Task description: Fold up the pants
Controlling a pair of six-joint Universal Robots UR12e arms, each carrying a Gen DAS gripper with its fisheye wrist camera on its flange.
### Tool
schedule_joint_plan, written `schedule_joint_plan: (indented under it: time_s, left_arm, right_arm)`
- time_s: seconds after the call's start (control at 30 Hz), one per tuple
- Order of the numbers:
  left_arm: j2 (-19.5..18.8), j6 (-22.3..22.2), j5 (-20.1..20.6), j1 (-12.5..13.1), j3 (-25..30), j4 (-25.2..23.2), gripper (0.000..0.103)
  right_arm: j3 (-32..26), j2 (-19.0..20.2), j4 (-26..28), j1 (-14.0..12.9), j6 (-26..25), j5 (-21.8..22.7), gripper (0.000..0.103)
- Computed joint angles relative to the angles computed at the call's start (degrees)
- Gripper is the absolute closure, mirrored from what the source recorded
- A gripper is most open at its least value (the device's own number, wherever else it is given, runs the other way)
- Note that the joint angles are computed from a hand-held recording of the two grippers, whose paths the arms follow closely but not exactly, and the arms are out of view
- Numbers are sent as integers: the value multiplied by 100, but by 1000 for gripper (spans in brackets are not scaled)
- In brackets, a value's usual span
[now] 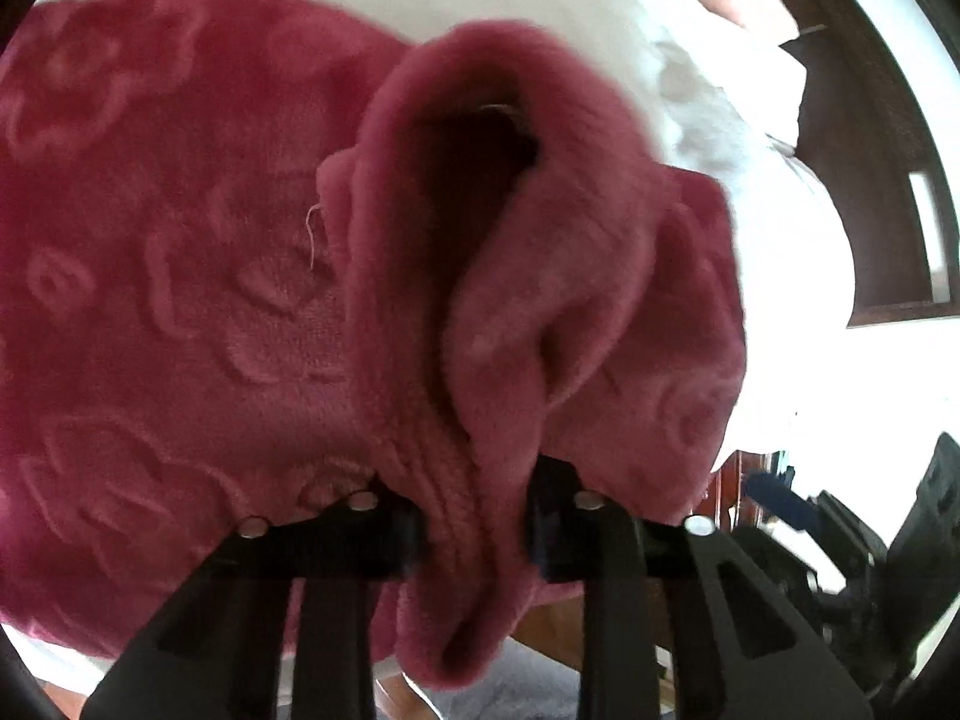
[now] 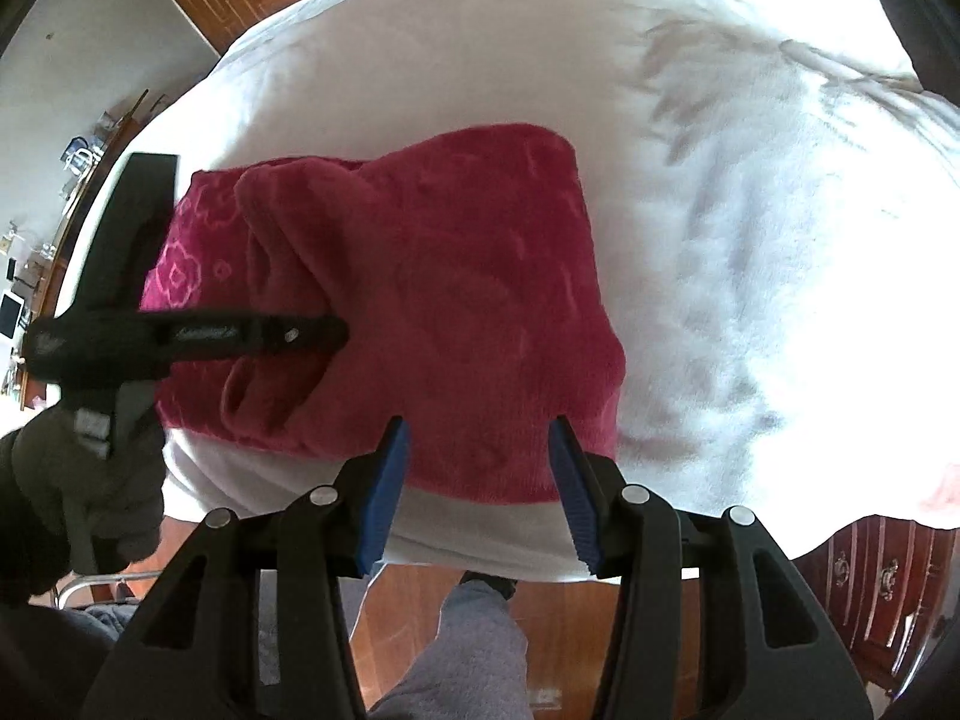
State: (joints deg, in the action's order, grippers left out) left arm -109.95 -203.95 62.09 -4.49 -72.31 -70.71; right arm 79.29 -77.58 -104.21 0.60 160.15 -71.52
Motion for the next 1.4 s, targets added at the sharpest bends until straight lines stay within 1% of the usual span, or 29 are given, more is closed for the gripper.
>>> schedule_joint_plan:
  time_s: [0.1, 0.23, 0.33, 0.43, 0.5, 0.53, 0.57, 0.63, 0.67, 0.7, 0.77, 0.87, 0.97, 1.07, 1.17, 1.23, 1.27, 1.3, 1.33, 1.37, 1.4]
  left_arm:
    - [157, 177, 74, 38, -40, 167, 81]
    - [371, 470, 318, 128, -65, 327, 81]
    - [571, 748, 422, 252, -216, 320, 81]
    - [715, 818, 545, 356, -421, 229, 80]
    - [786, 684, 657, 415, -592, 180, 75]
    - [818, 548, 736, 440, -695, 160, 68]
    - [818, 428, 844, 443, -740, 129, 58]
    - [865, 59, 1046, 473, -908, 140, 54]
    - [895, -95, 1067, 512, -983, 145, 49]
    - [957, -305, 1023, 566, -1105, 238, 49]
    - [1023, -496, 1029, 611, -1173, 354, 49]
    - [1127, -570, 959, 608, -1195, 611, 49]
    - [1146, -496, 788, 567, -1131, 864, 49]
    - [1023, -181, 417, 467, -1029, 998, 48]
    - [905, 56, 341, 367, -993, 770, 49]
    - [798, 113, 486, 265, -982, 437, 49]
    - [725, 129, 584, 217, -948, 309, 53]
    - [729, 233, 691, 200, -1003, 243, 56]
    - [761, 338, 754, 201, -1061, 230, 62]
    - [778, 416, 783, 205, -1093, 224, 65]
    - [812, 436, 802, 229, -1130, 188, 65]
  right_arm:
    - [-48, 28, -94, 22, 176, -22, 54]
    - [-170, 118, -202, 65, 373, -17, 54]
    - [-265, 179, -226, 114, 408, -12, 54]
    - [-356, 242, -258, 189, 430, -44, 54]
    - [-427, 302, -291, 244, 429, -64, 54]
    - [-458, 321, -306, 270, 430, -73, 54]
    - [-508, 355, -329, 301, 438, -76, 54]
    - [-602, 431, -400, 371, 464, -59, 54]
    - [-658, 475, -421, 402, 466, -45, 54]
    - [-720, 528, -439, 436, 464, -26, 54]
    - [-894, 671, -403, 525, 397, 4, 54]
    - [-1130, 909, -275, 646, 370, -72, 54]
    - [-1310, 1118, -258, 755, 487, -364, 54]
    - [-1494, 1335, -253, 846, 602, -710, 54]
    - [-1609, 1472, -205, 894, 676, -891, 54]
    - [-1646, 1511, -188, 905, 744, -898, 54]
    - [-1650, 1516, -189, 900, 758, -878, 54]
    - [-1643, 1510, -188, 896, 766, -852, 54]
    - [-1644, 1506, -174, 890, 764, -824, 54]
    - [-1633, 1495, -174, 882, 754, -795, 54]
    - [-1618, 1484, -183, 874, 744, -769, 54]
